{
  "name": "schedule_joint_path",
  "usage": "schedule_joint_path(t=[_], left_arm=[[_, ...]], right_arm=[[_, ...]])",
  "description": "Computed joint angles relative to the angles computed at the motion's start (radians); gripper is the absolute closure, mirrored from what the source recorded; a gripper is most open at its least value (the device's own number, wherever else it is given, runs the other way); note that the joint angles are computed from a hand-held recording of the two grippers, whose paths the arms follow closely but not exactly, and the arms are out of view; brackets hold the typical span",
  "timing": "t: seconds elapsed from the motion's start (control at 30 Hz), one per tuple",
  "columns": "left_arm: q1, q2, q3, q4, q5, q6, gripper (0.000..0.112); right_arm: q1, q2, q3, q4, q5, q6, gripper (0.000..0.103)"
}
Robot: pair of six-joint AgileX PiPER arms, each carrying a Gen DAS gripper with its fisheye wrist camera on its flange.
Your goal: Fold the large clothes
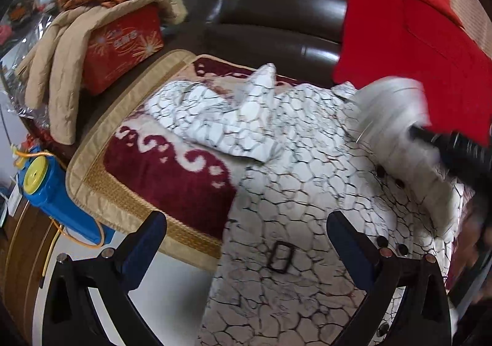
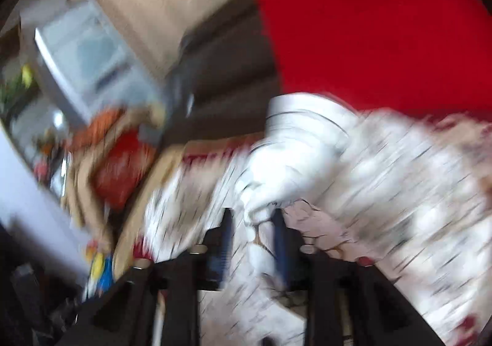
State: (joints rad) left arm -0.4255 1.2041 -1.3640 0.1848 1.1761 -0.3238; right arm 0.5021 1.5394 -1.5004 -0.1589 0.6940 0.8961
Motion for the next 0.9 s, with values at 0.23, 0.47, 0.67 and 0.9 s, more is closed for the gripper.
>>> schedule_joint_path(t=[0.23,0.47,0.67,0.9], left_arm=[[0.132,0.003,0.024,-0.071,-0.036,0.078,0.009],[0.316,0.06,0.049,-0.197,-0.088,0.179,0.009],[0.516,0.19,-0.045,-0.317,-0.095,0.277,0.009],[0.675,0.487,-0.31,-0.552,-0.031,0.303,0.009]], right_arm=[[-0.025,-0.016,0.164,0.361,-0.174,-0.333,0.024],[-0.078,-0.112,0.267,0.047,-0.072,-0.057,0.03],[-0.138,-0.04,0.306,0.224,-0.069,-0.213,0.034],[-0.113,-0.12,0.317,0.113,-0.152,-0.138,0.034]])
